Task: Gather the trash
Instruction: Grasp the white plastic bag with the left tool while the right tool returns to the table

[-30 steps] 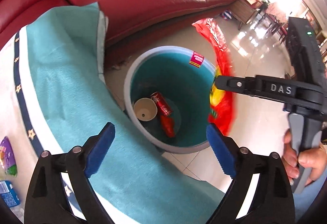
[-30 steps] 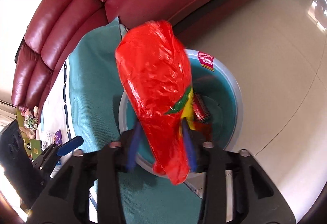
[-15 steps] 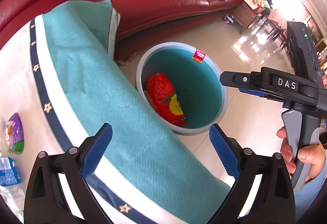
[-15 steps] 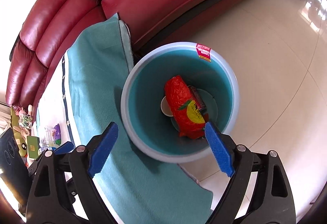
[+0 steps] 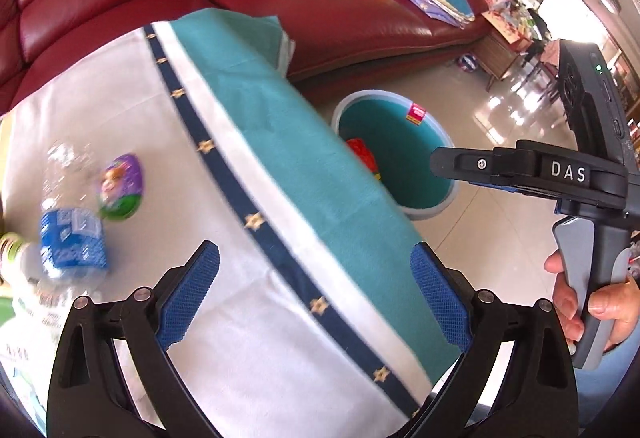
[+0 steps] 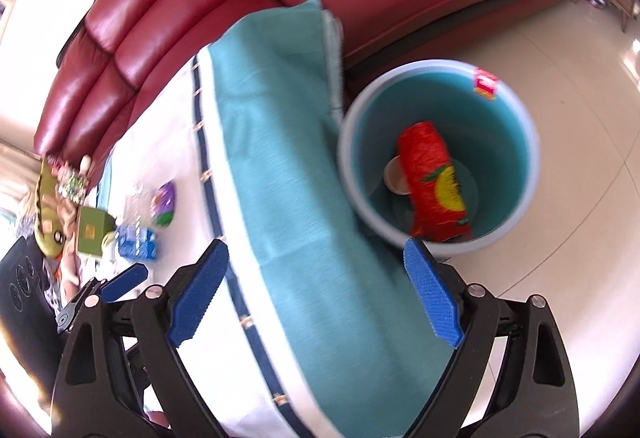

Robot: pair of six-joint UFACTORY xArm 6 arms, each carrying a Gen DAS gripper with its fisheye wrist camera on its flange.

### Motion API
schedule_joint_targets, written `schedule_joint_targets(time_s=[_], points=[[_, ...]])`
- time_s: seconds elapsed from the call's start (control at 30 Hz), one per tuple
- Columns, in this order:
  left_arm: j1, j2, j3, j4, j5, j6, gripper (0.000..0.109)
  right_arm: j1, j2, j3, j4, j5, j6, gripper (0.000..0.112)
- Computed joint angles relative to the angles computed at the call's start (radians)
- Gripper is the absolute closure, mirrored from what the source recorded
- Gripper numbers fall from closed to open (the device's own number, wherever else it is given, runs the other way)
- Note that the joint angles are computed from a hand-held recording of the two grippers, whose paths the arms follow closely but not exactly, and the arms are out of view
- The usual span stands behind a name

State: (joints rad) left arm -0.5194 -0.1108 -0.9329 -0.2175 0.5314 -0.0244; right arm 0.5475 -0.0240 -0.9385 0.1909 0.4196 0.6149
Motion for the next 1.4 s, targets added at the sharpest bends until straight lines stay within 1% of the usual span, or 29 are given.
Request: schedule_joint_targets(time_s=[0.17, 0.33, 0.43, 0.53, 0.6, 0.67, 0.77, 0.83, 1.0, 1.17, 1.2, 1.27, 1.3, 1.33, 1.37, 1.4], points=[[0.064, -0.147, 0.140, 0.015, 0.013, -0.004, 0.012, 0.079, 0.041, -0.055, -0.020, 0.012, 0.026, 0.027], [0.145, -0.280, 0.268, 0.025, 0.022, -0.009, 0.012, 0.157, 0.100, -0.112, 0.016, 0.046, 0.014, 0.026], [0.200, -0.361, 0.339, 0.004, 0.036, 0.013, 0.012, 0.203, 0.140, -0.141, 0.068, 0.058, -0.018, 0.026], [0.259, -0.443, 0.411, 0.011, 0.062, 0.044, 0.012, 0.240, 0.176, -0.173, 0.110, 0.072, -0.041, 0.026], [0.291, -0.475, 0.446, 0.016, 0.080, 0.065, 0.012, 0.260, 0.200, -0.200, 0.113, 0.081, -0.040, 0.026], [0.328, -0.503, 0.484, -0.004, 0.089, 0.109, 0.012, 0.279, 0.225, -0.226, 0.104, 0.087, -0.029, 0.026], [0.374, -0.522, 0.524, -0.036, 0.090, 0.172, 0.012, 0.301, 0.260, -0.264, 0.105, 0.099, -0.026, 0.026], [0.390, -0.522, 0.538, -0.051, 0.082, 0.206, 0.012, 0.314, 0.282, -0.288, 0.109, 0.113, -0.029, 0.026], [0.382, -0.483, 0.538, -0.052, 0.057, 0.251, 0.012, 0.331, 0.324, -0.338, 0.120, 0.151, -0.036, 0.026], [0.353, -0.440, 0.533, -0.013, 0.027, 0.244, 0.013, 0.334, 0.334, -0.358, 0.088, 0.170, -0.017, 0.026], [0.346, -0.435, 0.535, -0.005, 0.017, 0.237, 0.014, 0.334, 0.332, -0.358, 0.080, 0.169, -0.011, 0.026], [0.335, -0.434, 0.544, 0.024, -0.001, 0.220, 0.030, 0.334, 0.331, -0.359, 0.062, 0.168, 0.002, 0.026], [0.331, -0.437, 0.549, 0.037, -0.009, 0.212, 0.035, 0.335, 0.337, -0.367, 0.059, 0.167, 0.005, 0.026], [0.328, -0.441, 0.554, 0.042, -0.019, 0.207, 0.050, 0.334, 0.335, -0.365, 0.056, 0.163, 0.010, 0.026], [0.330, -0.450, 0.561, 0.046, -0.027, 0.203, 0.070, 0.334, 0.335, -0.365, 0.049, 0.161, 0.017, 0.026], [0.334, -0.456, 0.563, 0.018, -0.022, 0.224, 0.076, 0.334, 0.334, -0.364, 0.044, 0.161, 0.021, 0.026]])
